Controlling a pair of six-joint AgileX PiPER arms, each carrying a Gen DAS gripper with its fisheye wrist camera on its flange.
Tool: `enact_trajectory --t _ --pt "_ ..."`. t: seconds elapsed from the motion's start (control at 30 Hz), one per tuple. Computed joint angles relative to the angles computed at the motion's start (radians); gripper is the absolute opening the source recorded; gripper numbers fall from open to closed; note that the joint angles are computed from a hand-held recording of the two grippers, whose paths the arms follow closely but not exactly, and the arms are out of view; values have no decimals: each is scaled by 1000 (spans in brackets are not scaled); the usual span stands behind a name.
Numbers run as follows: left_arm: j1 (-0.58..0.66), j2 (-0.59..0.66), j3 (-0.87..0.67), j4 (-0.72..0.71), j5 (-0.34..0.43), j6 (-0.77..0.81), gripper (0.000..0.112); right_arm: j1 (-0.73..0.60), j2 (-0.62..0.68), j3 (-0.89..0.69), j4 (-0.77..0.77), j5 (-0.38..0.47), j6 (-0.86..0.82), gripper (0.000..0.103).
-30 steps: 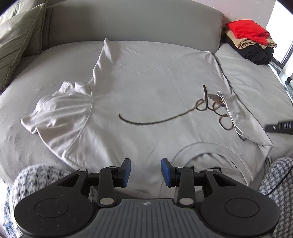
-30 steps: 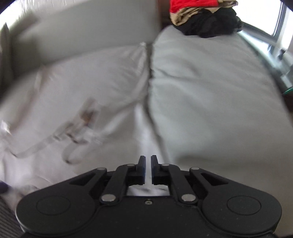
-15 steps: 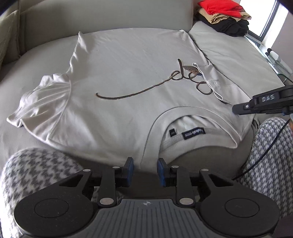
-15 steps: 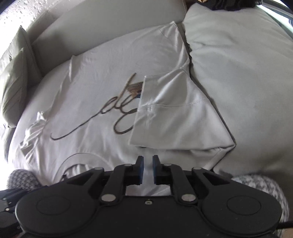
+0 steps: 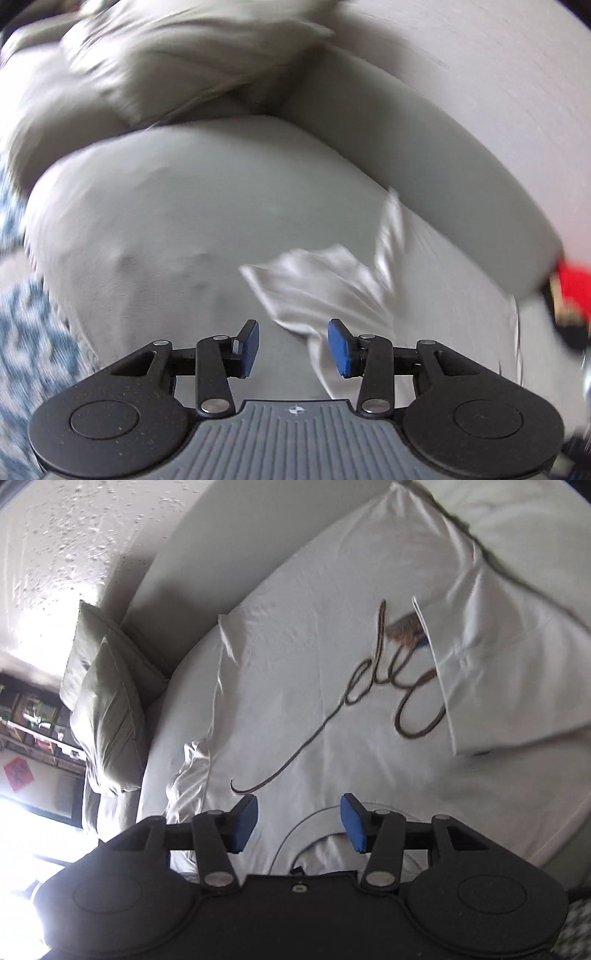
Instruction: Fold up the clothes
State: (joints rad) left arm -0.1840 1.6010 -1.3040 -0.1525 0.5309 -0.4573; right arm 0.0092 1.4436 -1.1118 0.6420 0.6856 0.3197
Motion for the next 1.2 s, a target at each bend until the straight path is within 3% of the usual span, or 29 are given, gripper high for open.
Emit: enact_trajectory --t 0.23,0.3,0.47,0.53,0.57,0.6,0.63,0.93,1.07,1.2 --pt "170 144 -48 -537 33 354 39 16 22 5 -7 -11 62 48" --pt "190 179 -79 -601 60 385 39 14 24 10 1 -15 54 48" --pt "195 267 -186 -606 106 382 41 23 38 8 -2 -34 63 48" --pt "192 288 -226 -565 121 346 38 15 33 17 14 -34 47 48" --pt "188 295 -244 -529 130 319 28 12 32 21 25 -37 40 48" --pt "183 302 -264 -490 140 293 6 7 27 28 37 -40 30 48" --pt "177 310 -284 -445 152 267 1 2 22 33 46 -41 23 48" --pt "20 204 -356 -10 110 92 1 -62 -81 88 3 -50 6 51" --pt "-154 152 -353 230 44 66 1 -122 -140 136 26 -54 -38 52" --pt "-347 161 -375 391 45 112 1 -183 -180 184 91 -54 -97 53"
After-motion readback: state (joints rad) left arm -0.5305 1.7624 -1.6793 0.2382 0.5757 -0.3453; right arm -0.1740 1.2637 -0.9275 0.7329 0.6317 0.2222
